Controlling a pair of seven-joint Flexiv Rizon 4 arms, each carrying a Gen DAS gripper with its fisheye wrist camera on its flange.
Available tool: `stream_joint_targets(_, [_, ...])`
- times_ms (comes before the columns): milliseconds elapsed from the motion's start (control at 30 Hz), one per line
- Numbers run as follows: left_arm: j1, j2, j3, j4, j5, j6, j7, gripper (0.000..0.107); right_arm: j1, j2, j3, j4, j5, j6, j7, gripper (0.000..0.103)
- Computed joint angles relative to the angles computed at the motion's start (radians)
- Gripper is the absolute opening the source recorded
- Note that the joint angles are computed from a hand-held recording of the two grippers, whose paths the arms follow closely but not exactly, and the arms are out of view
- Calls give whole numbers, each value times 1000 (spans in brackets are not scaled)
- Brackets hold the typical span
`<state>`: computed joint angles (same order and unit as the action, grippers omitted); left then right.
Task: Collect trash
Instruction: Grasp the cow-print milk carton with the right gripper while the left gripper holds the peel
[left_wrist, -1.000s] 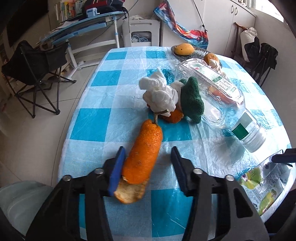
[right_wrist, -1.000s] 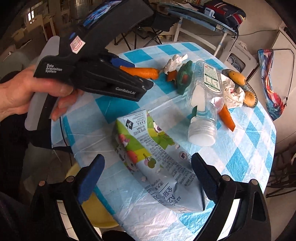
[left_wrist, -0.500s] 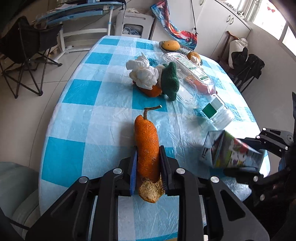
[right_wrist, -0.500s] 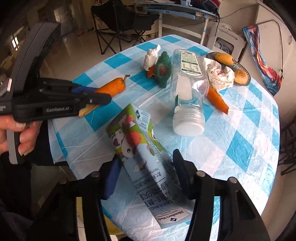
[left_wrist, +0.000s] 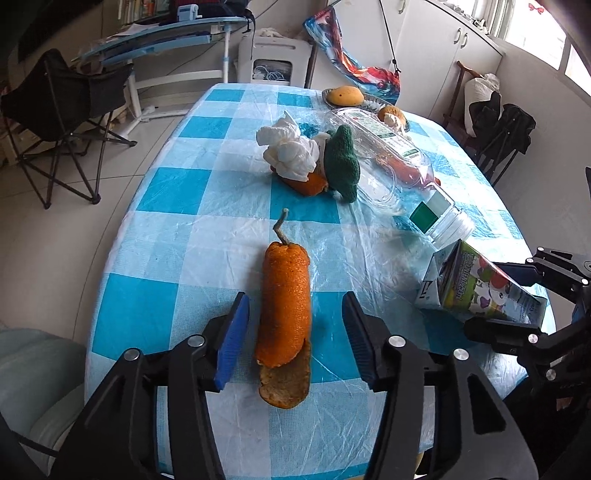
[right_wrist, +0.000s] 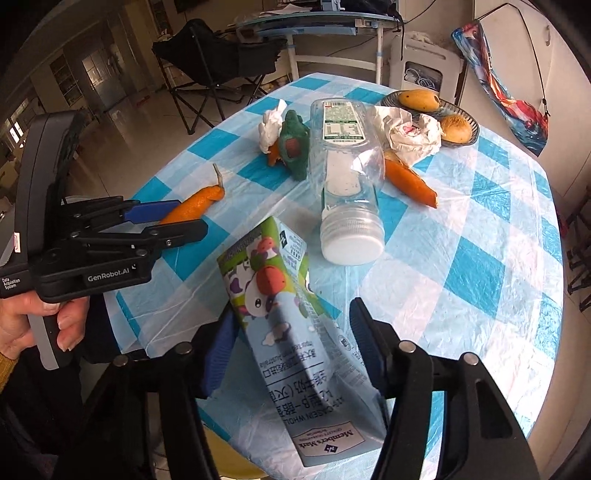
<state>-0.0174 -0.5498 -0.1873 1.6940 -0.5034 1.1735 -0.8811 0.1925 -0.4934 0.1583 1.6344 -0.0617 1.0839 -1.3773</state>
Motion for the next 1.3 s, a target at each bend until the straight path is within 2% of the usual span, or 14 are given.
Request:
stream_joint_targets(133, [-2, -7, 2, -5, 0, 12, -13, 59, 8, -2, -12, 7, -16, 8, 10, 70])
stream_joint_targets(467, [-8, -17, 6, -8, 30, 49, -37, 72, 10, -5, -13, 13, -36, -10, 7, 75])
stream_joint_targets(1133, [-26, -29, 27, -15, 105, 91, -68, 74, 25, 3, -36, 52, -91, 30, 31, 75])
stream_joint_targets(1200, [-36, -31, 38, -19, 125, 95, -75, 74, 22, 4, -34, 55, -92, 35, 29, 73])
stream_joint_targets(1300, [-54, -34, 62, -27, 165, 95, -87, 74, 19, 1, -27, 49, -88, 27, 22, 62])
